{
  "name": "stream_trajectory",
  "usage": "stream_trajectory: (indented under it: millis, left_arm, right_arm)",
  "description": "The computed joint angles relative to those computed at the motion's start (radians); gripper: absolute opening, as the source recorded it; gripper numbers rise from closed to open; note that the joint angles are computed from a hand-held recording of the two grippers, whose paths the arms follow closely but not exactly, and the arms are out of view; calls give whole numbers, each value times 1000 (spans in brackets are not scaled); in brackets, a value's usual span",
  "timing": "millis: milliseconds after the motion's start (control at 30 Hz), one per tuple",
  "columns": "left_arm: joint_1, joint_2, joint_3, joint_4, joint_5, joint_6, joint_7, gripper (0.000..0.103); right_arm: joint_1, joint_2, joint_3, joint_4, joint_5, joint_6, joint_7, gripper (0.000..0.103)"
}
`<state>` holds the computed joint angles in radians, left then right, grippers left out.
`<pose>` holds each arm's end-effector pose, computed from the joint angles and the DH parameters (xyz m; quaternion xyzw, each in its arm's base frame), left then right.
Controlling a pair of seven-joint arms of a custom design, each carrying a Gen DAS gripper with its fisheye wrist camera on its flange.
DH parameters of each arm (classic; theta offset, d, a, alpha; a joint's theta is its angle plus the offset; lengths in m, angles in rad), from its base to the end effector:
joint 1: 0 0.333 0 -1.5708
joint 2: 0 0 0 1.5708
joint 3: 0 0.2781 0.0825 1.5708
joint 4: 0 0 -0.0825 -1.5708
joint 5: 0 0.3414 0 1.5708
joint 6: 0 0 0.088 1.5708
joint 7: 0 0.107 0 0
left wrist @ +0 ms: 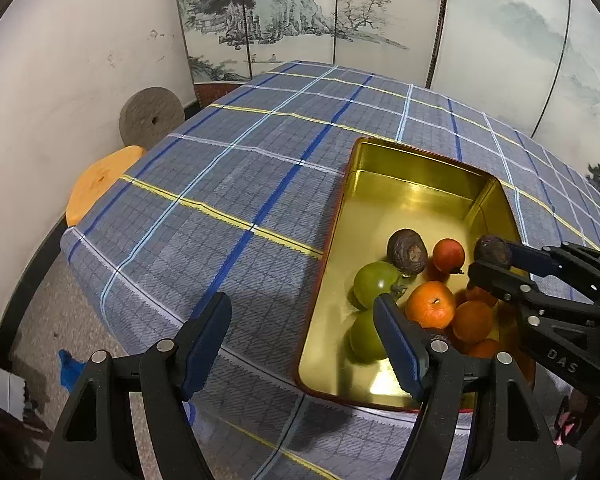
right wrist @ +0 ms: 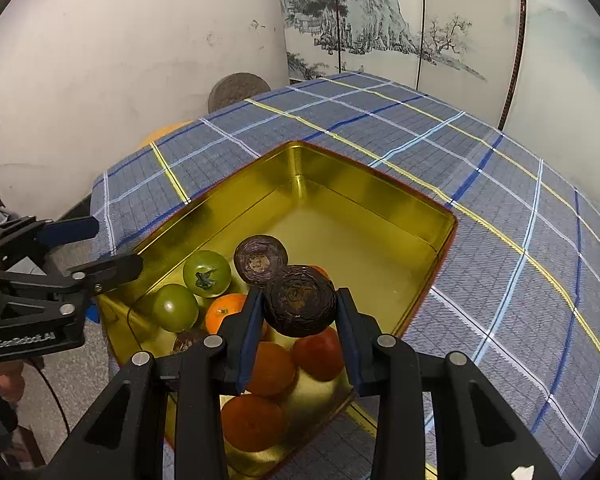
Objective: Organize fruits
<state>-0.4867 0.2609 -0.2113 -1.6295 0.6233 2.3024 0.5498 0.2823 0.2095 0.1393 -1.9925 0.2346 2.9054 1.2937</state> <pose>0.4952 -0.3824 0.4950 -0.6773 0.6655 -0.2178 0.2256 0.5532 0.2277 0.4277 -0.7999 0.4871 -0.1646 0.3094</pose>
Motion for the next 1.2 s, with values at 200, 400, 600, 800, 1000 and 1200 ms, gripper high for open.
stream_trajectory:
  millis: [200, 400, 600, 800, 1000, 1200]
  left_arm:
    - [9, -21, -2, -31, -2, 9, 4, 74]
    - [12, -28, -8, -39, -3, 10, 9, 74]
    - [11, -35, -13, -44, -5, 11, 12, 74]
    - [1, -39, -20, -40, -2, -2, 15, 74]
    - [-6, -54, -29, -45, -6, -3, 21, 74]
    - [-10, -63, -41, -48, -18, 0, 41, 74]
  right_arm:
    - [28, 32, -29, 29, -72, -17, 81, 34]
    - [31, 51, -35, 41, -114, -27, 142, 35]
    - [36, 53, -40, 36, -150, -20, 172, 37]
    - [36, 28, -38, 7, -166, -7, 198, 53]
    - [35, -61, -33, -83, -154, 17, 209, 72]
    - [46, -162, -56, -176, -227, 1, 304, 94]
